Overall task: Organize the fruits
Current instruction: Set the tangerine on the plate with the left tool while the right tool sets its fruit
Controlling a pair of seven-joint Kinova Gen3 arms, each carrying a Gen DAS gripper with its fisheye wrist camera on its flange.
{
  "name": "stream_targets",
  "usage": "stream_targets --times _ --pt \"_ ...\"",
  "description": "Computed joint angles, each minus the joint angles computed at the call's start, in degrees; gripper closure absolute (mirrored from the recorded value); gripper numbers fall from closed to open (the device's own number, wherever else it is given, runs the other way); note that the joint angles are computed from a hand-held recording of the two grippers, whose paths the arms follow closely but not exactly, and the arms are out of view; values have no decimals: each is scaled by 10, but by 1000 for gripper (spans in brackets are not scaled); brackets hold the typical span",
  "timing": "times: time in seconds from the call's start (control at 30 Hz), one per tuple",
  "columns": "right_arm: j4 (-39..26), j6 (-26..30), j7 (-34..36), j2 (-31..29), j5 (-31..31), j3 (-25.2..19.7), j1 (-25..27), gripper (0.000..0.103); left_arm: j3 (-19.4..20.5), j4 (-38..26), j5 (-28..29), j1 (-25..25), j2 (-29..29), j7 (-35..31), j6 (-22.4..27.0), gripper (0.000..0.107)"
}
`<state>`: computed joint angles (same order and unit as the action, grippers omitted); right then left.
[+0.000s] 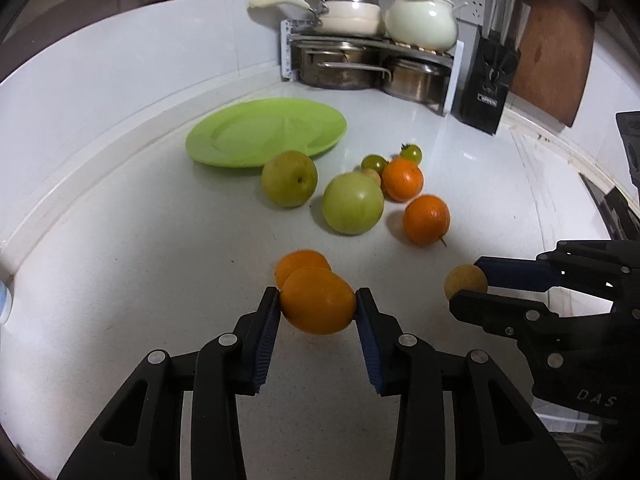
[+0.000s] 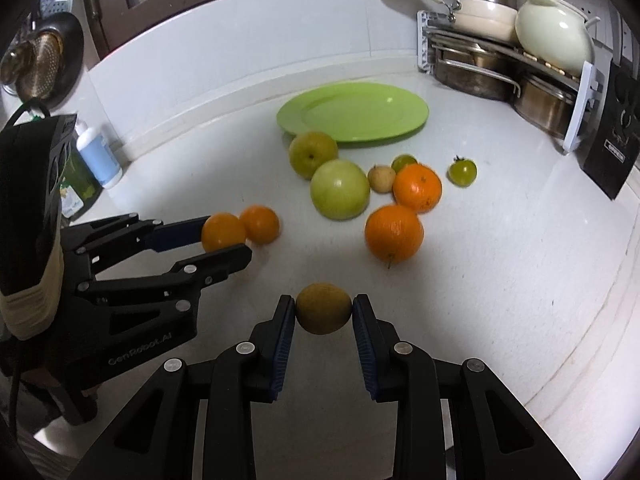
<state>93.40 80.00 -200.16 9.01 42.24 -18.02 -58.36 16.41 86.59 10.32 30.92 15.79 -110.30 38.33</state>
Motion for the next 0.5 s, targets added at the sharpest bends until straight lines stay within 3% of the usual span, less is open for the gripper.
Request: stream_targets --times 0.27,0.5 --pt "30 -26 45 -38 29 -4 29 72 -26 -16 -53 40 -5 108 -11 70" --pt "53 -74 125 -79 39 -8 91 72 -40 -64 -117 73 13 197 -16 70"
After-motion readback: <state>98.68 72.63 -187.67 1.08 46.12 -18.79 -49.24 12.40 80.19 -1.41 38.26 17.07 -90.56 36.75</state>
